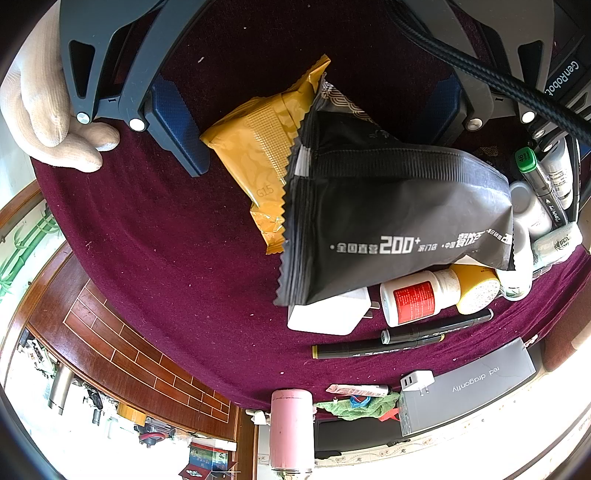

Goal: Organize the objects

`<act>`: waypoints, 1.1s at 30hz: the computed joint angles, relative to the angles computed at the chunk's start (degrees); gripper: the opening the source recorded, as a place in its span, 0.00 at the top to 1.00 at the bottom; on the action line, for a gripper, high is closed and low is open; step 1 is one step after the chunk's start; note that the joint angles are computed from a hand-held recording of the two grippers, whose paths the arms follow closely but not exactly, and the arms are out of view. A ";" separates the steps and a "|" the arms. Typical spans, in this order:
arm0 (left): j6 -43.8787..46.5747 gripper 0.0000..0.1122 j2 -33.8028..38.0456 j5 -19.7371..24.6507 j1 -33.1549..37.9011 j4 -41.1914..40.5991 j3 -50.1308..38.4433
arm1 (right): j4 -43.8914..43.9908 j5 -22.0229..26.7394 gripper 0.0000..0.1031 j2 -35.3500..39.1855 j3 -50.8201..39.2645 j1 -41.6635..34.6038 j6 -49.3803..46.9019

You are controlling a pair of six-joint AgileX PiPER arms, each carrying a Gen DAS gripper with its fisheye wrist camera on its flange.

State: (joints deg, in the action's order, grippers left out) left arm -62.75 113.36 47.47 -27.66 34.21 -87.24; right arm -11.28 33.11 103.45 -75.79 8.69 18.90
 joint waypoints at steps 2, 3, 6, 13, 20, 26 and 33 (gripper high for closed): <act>0.00 0.10 0.02 0.02 -0.01 -0.02 -0.03 | 0.00 0.00 0.00 0.00 0.00 0.00 0.00; 0.00 0.10 0.02 0.02 -0.01 -0.02 -0.03 | 0.00 0.00 0.00 0.00 0.00 0.00 0.00; 0.11 0.10 0.01 0.03 0.06 -0.05 -0.02 | -0.03 -0.01 0.00 -0.03 0.05 0.03 0.04; -0.02 0.10 -0.11 -0.27 0.23 0.19 0.31 | -0.07 -0.04 0.00 -0.05 0.10 0.06 0.09; -0.10 0.10 -0.50 -1.05 0.66 0.31 1.18 | -0.05 -0.02 0.00 0.06 -0.04 0.03 0.03; -0.17 0.10 -0.52 -1.25 0.81 0.49 1.45 | -0.13 0.02 0.00 0.17 -0.18 0.11 0.16; -0.09 0.10 -0.85 -1.97 1.31 0.60 2.38 | -0.22 0.07 0.00 0.29 -0.33 0.21 0.32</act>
State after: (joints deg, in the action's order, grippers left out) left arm -62.84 112.51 45.50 -26.35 34.81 -84.87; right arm -11.51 33.18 103.73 -76.12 8.90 19.22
